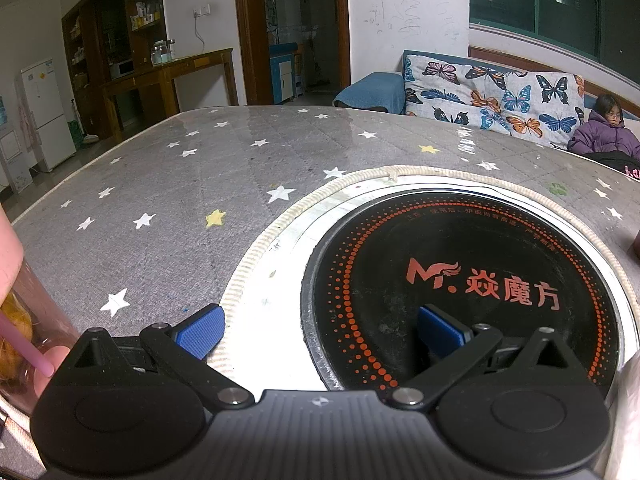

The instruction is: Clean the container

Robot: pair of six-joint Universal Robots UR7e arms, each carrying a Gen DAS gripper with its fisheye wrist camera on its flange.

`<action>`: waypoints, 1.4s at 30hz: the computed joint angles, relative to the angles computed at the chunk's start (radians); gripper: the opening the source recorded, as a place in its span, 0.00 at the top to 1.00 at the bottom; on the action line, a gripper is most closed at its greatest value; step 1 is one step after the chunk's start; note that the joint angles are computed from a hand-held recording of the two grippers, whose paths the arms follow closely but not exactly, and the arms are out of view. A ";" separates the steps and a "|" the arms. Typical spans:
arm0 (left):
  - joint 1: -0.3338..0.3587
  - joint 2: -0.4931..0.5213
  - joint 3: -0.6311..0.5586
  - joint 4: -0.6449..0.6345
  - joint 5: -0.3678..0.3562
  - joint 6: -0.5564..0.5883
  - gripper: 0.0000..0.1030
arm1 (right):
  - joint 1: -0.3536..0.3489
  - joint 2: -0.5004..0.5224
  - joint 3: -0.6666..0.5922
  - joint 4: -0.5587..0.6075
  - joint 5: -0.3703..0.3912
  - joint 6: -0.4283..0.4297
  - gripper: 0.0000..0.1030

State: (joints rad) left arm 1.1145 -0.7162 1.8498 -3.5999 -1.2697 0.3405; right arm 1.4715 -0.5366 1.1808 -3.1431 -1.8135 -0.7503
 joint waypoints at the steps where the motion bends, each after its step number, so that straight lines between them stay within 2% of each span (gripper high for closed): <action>1: 0.000 -0.003 0.001 0.002 0.000 -0.001 0.63 | 0.000 0.000 0.000 0.000 0.000 0.000 0.00; 25: 0.018 -0.024 0.001 0.017 -0.022 -0.009 0.61 | 0.001 0.000 0.000 0.000 -0.001 0.000 0.00; 42: 0.000 -0.001 0.003 -0.006 0.003 -0.010 0.61 | 0.001 0.000 0.003 -0.002 -0.001 0.001 0.00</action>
State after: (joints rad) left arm 1.1147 -0.7173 1.8527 -3.6058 -1.2670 0.3302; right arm 1.4726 -0.5370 1.1834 -3.1455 -1.8143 -0.7494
